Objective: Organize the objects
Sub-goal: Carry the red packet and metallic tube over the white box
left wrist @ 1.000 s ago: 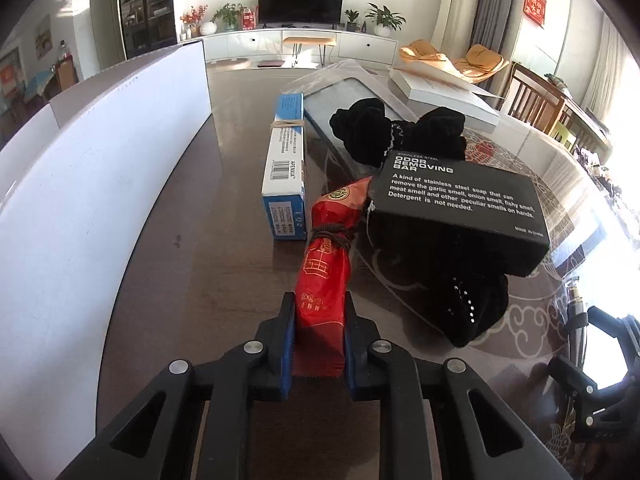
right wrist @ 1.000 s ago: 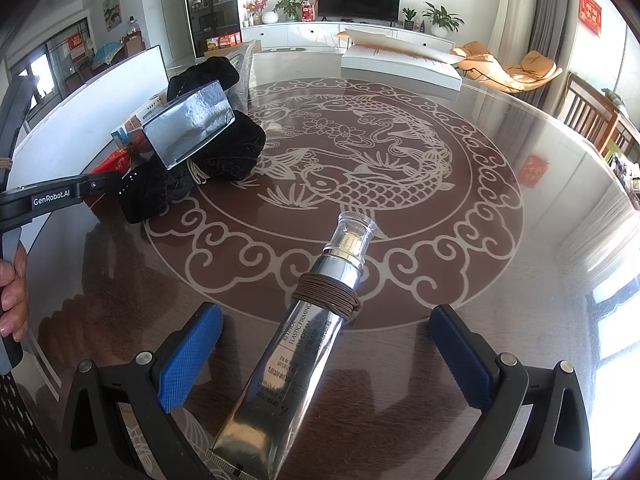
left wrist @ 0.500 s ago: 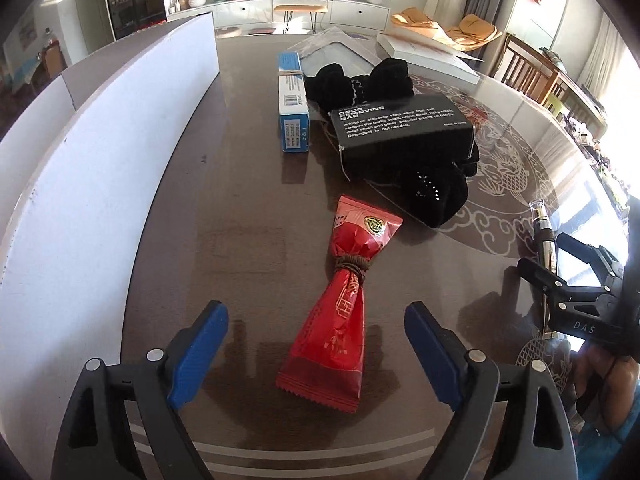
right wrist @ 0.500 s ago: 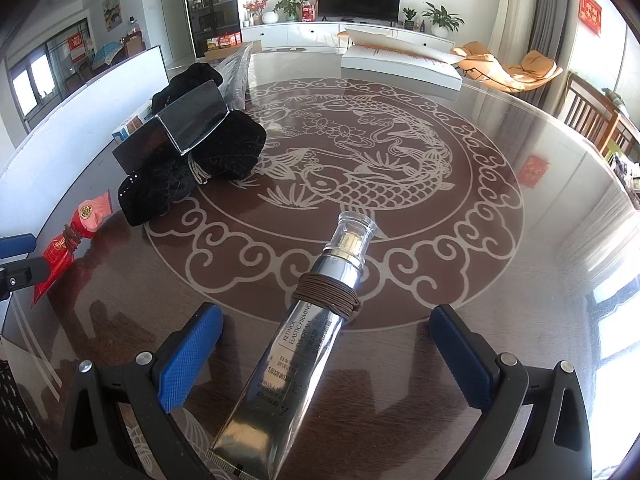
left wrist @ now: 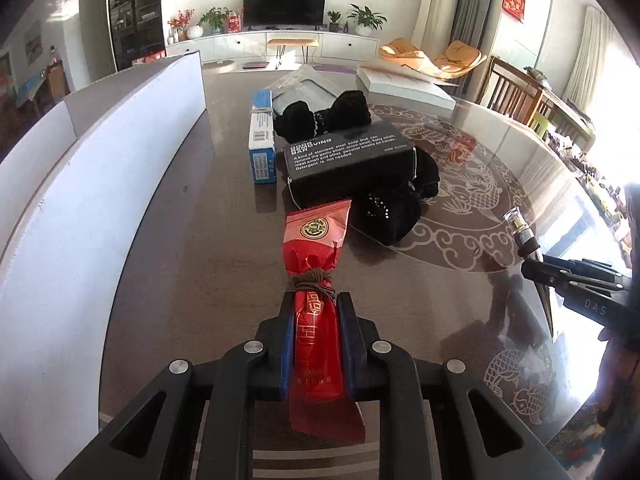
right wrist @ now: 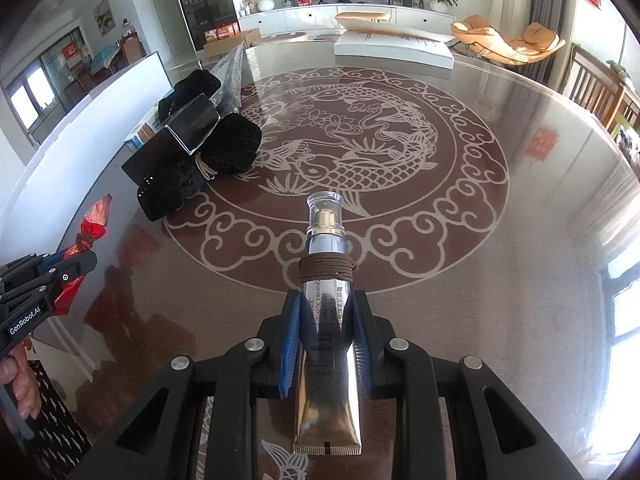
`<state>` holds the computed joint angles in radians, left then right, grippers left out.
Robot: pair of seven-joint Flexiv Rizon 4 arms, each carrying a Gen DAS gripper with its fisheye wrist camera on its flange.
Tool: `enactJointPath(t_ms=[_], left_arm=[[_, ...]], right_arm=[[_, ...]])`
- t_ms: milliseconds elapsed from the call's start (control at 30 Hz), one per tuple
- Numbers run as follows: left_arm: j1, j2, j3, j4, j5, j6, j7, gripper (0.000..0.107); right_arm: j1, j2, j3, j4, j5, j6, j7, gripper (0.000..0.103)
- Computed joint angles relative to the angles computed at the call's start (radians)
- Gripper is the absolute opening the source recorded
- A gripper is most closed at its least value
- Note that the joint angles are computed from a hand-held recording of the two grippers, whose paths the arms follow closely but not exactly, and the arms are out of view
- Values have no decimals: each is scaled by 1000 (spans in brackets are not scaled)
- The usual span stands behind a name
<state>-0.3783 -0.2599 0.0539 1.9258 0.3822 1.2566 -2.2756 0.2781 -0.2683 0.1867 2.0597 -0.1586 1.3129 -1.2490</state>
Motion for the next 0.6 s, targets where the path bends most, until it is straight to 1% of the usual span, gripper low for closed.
enactJointPath(t_ms=[67, 133, 233, 300, 400, 433, 500, 567, 600], left_arm=[[-1, 51, 19, 49, 11, 70, -57, 19], [10, 100, 28, 87, 19, 123, -107, 19], [49, 196, 39, 149, 47, 160, -159, 19], [90, 265, 46, 193, 47, 160, -149, 19], [163, 359, 59, 229, 93, 103, -166, 19], [188, 389, 66, 245, 94, 81, -164, 19], [230, 430, 92, 283, 57, 54, -132, 19], [281, 450, 103, 309, 46, 24, -121, 19], [302, 451, 105, 316, 36, 6, -108, 19]], right_arm=[[-63, 19, 88, -19, 133, 4, -108, 26], [-100, 38, 156, -55, 269, -13, -212, 26], [-93, 54, 204, -131, 402, -48, -315, 26], [-66, 51, 225, -192, 461, -65, -370, 26], [-15, 8, 261, -325, 545, -113, -452, 26], [11, -11, 267, -369, 557, -125, -469, 26], [71, -55, 276, -454, 570, -146, -494, 26], [135, -110, 285, -543, 566, -162, -516, 26], [177, -142, 276, -584, 542, -160, -511, 26]])
